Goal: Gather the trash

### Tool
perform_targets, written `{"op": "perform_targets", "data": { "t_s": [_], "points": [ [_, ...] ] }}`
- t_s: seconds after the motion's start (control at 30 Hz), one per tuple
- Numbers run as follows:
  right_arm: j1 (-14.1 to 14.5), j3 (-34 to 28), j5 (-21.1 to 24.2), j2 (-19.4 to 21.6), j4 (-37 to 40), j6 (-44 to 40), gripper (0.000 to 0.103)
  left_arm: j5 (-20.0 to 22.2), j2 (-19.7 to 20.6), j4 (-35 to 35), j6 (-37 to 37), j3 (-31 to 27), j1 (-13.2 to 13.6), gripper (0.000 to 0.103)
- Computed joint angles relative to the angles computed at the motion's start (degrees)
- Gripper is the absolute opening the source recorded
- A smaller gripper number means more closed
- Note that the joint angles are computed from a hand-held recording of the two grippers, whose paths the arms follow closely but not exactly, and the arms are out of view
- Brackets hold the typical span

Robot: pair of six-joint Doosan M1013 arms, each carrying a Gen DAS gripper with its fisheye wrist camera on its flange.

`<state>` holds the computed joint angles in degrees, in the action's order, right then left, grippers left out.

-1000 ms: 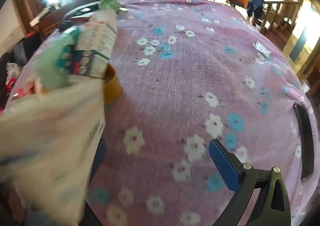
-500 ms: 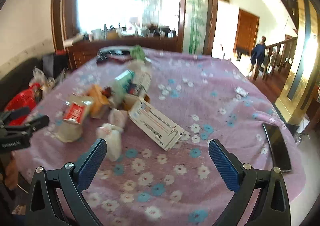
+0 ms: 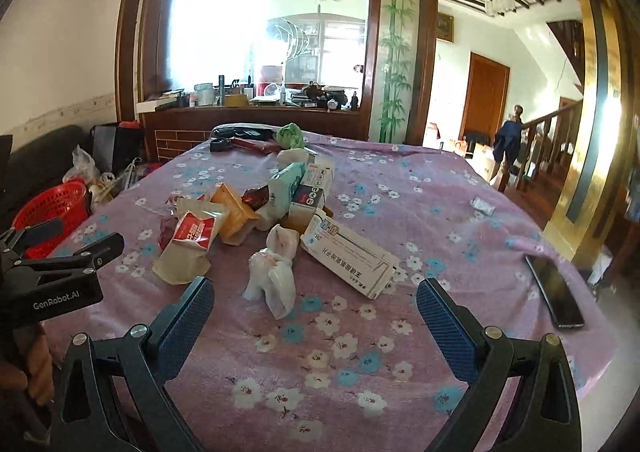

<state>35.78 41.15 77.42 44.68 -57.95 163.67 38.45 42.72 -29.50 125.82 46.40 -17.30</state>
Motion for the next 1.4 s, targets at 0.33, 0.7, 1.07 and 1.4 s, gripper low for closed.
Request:
{"op": "perform_targets", "data": {
  "t_s": [0.33,0.7,1.07,1.4],
  "points": [
    [-0.1,-2.0,1.1,0.8,0.9,-0.3,0.102,-1.5,-0.5,-1.8,1.4,1.0,0.6,0.103],
    [-0.1,-3.1,1.0,1.4,1.8,-1.6,0.102,-1.5,-0.6,-2.1,1.9,1.4,0.7,0.103],
    [0.0,-3.3,0.3,1.4,2.3,-2.4,0.1,-1.5,-0.8,-1.8,1.7,1.7,0.8,0.103],
    [-0.3,-2.8,-0.5,1.1,3.3,-2.0,0.1,-0.9,-0.5,-0.6,0.8,1.3,0.8,0.103]
  ]
}}
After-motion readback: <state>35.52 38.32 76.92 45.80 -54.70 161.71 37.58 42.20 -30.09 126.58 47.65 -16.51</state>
